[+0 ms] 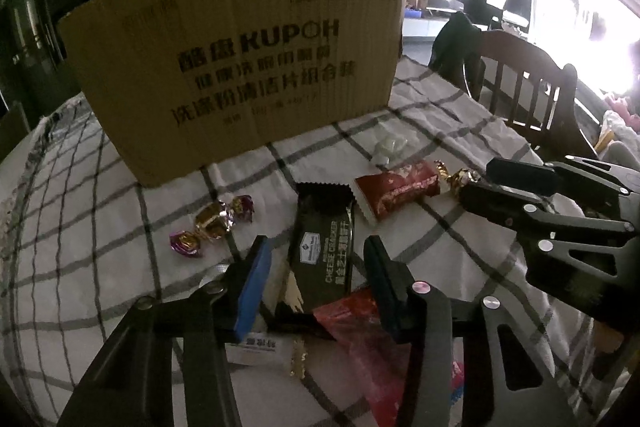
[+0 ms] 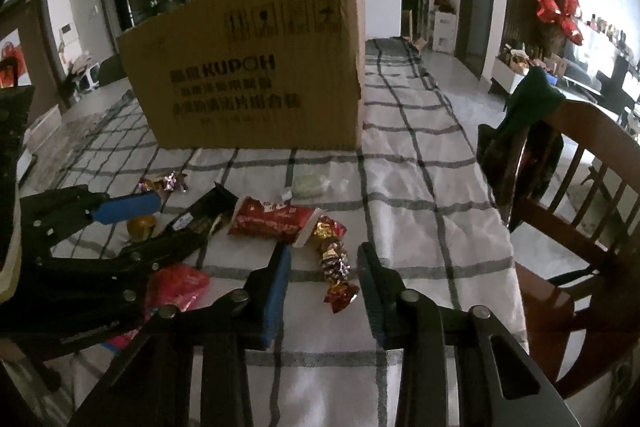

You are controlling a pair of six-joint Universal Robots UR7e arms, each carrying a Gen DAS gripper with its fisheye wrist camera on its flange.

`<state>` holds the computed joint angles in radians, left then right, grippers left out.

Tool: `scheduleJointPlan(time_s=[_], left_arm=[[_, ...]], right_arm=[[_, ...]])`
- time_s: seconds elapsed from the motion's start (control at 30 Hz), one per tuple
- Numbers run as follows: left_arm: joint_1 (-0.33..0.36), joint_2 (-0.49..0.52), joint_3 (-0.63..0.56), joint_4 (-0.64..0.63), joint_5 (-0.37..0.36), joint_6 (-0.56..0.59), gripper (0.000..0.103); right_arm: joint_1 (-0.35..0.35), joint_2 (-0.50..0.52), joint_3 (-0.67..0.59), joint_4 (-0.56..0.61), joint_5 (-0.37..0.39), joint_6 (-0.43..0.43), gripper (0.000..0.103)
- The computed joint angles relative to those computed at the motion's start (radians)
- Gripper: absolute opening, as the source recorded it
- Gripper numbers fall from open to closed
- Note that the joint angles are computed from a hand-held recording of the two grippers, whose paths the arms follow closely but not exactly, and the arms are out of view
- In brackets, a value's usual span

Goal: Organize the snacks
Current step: 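Grasp the black cheese cracker bar with the left tool while the right tool grasps a gold candy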

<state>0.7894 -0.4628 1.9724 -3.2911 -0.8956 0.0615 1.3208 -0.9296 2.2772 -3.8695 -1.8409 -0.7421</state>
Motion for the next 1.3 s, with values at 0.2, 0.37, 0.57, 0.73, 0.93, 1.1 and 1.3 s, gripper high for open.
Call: scheduleJointPlan(time_s=[0.2,0.37,0.57,0.73,0.93,1.1,1.3], left_arm=[[0.006,0.005,-0.014,0.020,-0.005,-0.009,0.045],[0.014,0.014,-0.031,0.025,-0.012,-0.020,0.040],[0.022,0.013,-0.035,0.027,-0.032,-0.031,0.034],[0.020,0.018,-0.032,0.013,-0.027,-0.017,0.032],[-0.001,0.010,-0.012,-0.021,0.001,-0.025,0.031],[-0.030,-0.004,0.014,-0.066,0.035,-0.025,0.031],[-0.060,-0.032,0.050,-0.104,0.061,-0.046,0.031]], right_arm=[[-0.003,0.008,-0.005,0.000,-0.005,0.005,0.036],[-0.008,0.006,-0.014,0.028,-0.004,0.023,0.030],[-0.009,0.008,-0.020,0.028,0.000,0.029,0.025],[-0.009,0.013,-0.023,0.026,-0.003,0.025,0.018],[-0.007,0.011,-0.013,0.007,0.003,0.020,0.018],[-0.002,-0.007,0.004,-0.004,0.012,0.024,0.017],[0.011,-0.033,0.037,-0.032,0.029,0.025,0.017]])
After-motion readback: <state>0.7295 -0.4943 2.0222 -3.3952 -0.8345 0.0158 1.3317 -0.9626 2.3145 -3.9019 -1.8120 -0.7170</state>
